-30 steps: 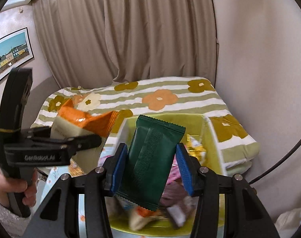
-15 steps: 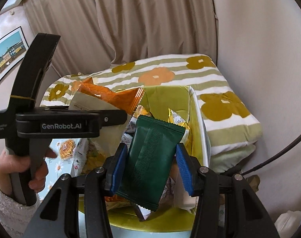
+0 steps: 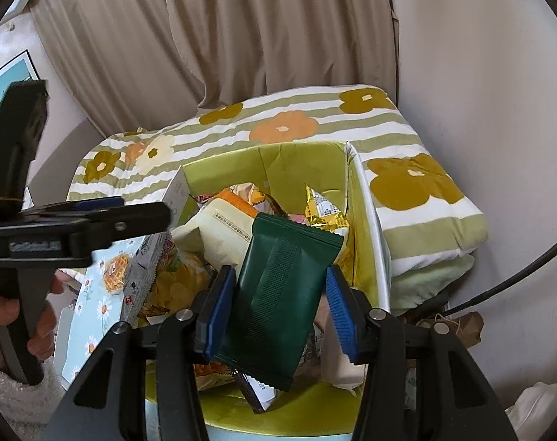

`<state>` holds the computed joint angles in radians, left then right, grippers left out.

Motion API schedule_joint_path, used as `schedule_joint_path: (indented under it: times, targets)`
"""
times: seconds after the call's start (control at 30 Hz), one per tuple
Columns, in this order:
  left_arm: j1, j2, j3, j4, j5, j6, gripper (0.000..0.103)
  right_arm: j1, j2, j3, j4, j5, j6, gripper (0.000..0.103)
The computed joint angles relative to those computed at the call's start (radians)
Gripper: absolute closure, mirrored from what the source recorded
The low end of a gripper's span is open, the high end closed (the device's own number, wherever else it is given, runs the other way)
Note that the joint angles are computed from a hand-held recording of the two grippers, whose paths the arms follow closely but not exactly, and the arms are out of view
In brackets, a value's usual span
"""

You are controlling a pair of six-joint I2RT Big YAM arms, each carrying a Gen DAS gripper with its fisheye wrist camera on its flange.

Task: Organize snacks
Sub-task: 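Carry both items into the cardboard box and open both grippers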

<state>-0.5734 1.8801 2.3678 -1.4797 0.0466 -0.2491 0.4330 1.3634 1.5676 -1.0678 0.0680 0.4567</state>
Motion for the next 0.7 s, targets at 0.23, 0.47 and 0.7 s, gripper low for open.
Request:
schedule_joint_path:
  times: [0.23,0.47,0.7]
  targets:
    - [0.008,-0.092,-0.127,0.044,-0.047,-0.036,0.0,0.008,-0.004,-0.024,0.026,-0.016,-0.009,0.0]
    - [0.002,-0.213,-0.293,0.105,-0.099,-0.092,0.0,0.03,-0.038,-0.058,0.027,-0.041,-0.057,0.001]
    - [-0.012,-0.293,-0.379,0.125,-0.189,-0.156,0.0,0.043,-0.057,-0.061,0.053,-0.072,-0.083,0.0]
